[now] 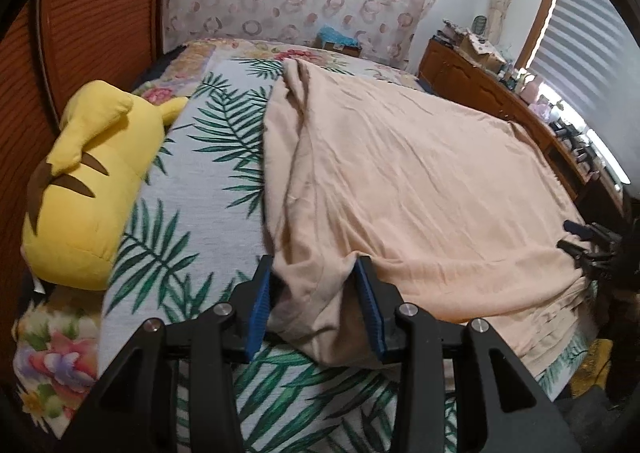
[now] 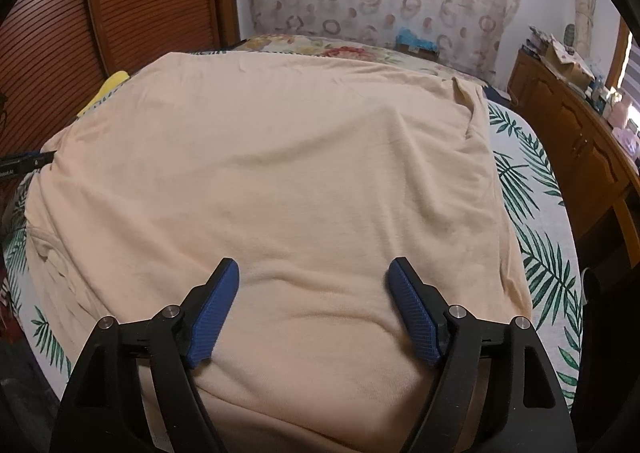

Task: Fold small clothes

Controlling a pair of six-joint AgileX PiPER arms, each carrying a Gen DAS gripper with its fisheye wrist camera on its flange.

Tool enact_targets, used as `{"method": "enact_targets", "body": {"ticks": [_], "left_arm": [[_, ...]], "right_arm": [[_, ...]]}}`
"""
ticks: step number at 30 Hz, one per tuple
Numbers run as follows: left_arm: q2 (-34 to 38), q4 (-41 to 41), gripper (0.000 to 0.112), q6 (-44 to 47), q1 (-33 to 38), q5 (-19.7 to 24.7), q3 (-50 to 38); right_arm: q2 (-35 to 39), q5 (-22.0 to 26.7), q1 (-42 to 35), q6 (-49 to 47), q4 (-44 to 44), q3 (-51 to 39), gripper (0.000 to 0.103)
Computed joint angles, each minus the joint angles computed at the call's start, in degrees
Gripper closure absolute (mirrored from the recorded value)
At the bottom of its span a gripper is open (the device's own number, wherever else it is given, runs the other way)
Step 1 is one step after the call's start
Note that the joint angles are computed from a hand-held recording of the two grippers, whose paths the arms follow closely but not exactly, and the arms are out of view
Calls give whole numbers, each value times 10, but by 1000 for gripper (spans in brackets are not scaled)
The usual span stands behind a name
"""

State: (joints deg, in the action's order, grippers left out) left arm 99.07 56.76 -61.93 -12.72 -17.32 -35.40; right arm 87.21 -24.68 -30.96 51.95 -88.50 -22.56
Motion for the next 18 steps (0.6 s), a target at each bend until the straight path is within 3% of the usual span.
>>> {"method": "enact_targets", "body": {"ticks": [2, 6, 10, 15, 18], "left_arm": [[0, -22, 74, 24, -6, 0, 3], [7, -17, 108, 34, -14, -8, -3], [-18, 5, 110, 16, -1, -69, 9], [-62, 22, 110, -18, -41, -67, -10], [-70, 35, 110, -43, -85, -56, -41]], "right_arm": [[-1, 0, 0, 0, -1, 0, 24], [0, 0, 0, 1, -2, 0, 24], [0, -1, -1, 2, -3, 0, 24], [-6, -17, -22, 10, -19, 0, 25], [-27, -86, -103, 71, -111, -16, 25]]}}
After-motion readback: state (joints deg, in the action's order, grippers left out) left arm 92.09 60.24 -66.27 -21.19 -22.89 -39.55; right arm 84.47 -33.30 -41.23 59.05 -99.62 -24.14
